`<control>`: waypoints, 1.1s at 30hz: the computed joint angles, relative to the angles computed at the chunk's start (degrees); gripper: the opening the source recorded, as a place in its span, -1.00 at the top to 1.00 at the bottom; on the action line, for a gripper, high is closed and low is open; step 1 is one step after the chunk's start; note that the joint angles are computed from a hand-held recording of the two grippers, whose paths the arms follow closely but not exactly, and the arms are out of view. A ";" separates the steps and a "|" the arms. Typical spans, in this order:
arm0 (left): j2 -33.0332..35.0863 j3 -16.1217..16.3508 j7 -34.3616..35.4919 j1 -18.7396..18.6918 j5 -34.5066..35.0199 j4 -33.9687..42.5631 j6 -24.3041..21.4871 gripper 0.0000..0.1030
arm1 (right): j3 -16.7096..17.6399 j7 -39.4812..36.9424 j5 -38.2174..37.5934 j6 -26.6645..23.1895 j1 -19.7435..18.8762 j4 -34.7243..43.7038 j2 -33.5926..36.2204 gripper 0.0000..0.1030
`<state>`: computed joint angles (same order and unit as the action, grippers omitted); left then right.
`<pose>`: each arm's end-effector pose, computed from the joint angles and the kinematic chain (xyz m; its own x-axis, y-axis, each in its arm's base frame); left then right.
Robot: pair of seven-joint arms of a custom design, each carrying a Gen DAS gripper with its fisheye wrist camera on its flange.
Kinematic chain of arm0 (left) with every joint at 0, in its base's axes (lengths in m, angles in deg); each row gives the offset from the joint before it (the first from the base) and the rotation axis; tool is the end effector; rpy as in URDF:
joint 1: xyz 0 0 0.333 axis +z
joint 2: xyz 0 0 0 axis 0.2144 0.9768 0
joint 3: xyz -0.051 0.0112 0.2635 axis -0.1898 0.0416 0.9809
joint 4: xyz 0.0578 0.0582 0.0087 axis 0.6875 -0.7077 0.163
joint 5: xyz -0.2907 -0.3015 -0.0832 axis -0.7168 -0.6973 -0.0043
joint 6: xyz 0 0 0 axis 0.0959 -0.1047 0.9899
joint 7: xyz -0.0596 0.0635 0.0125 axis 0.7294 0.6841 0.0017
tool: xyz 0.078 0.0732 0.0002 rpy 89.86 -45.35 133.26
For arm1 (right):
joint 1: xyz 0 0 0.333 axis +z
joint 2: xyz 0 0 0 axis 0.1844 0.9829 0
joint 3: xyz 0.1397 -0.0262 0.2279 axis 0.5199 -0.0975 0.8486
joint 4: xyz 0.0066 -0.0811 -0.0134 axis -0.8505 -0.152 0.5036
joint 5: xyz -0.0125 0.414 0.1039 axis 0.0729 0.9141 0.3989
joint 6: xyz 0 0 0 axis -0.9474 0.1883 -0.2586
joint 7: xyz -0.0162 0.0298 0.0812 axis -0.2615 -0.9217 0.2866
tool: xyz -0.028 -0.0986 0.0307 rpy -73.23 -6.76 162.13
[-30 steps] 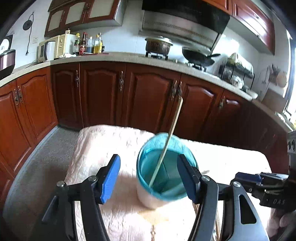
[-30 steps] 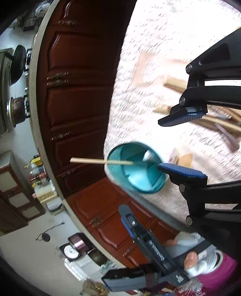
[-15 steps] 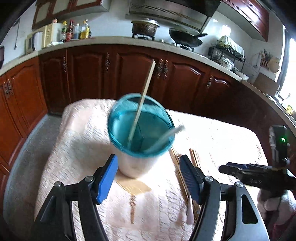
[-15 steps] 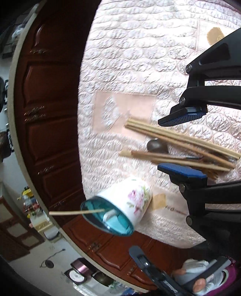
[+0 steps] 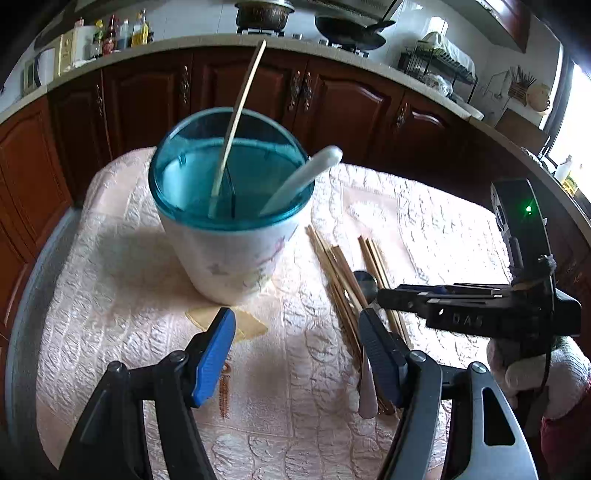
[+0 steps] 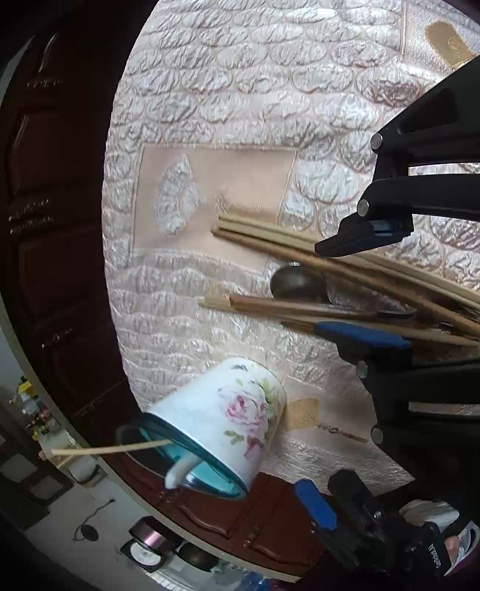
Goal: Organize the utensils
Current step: 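Grasp wooden chopsticks with the right tool while left tool reaches toward the chopsticks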
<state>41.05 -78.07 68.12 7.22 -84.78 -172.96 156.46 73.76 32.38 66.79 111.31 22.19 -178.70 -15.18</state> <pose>0.6896 -0.2830 0.3817 -0.4911 -0.8475 0.2012 -0.7253 0.2700 -0.6333 0.6691 0.1463 0.3653 -0.0844 -0.9392 -0.3329 -0.8746 0.2299 -0.4269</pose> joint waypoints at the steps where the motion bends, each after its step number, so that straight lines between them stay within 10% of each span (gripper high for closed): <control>1: 0.21 0.17 -0.17 -0.06 0.18 0.11 -0.27 -0.36 | 0.48 -1.11 0.40 -0.85 -0.13 1.24 0.97 0.29; 7: 1.31 0.70 -1.18 -0.62 1.31 1.47 -1.40 -0.36 | -0.16 0.47 -1.68 -3.75 0.80 5.30 5.08 0.67; 19: 9.21 1.63 -4.04 -4.26 4.23 11.47 -7.75 -0.34 | -3.15 5.67 -4.99 -0.25 -1.24 -9.41 -5.80 0.70; 33: 21.55 2.61 -7.03 -9.45 8.06 28.88 -17.75 0.70 | -2.18 5.78 -0.24 3.46 -4.18 -14.21 -11.52 0.46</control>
<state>62.59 -75.46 61.09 -2.23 -76.72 -144.08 138.70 71.58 38.16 66.54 114.77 18.01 -192.91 -26.70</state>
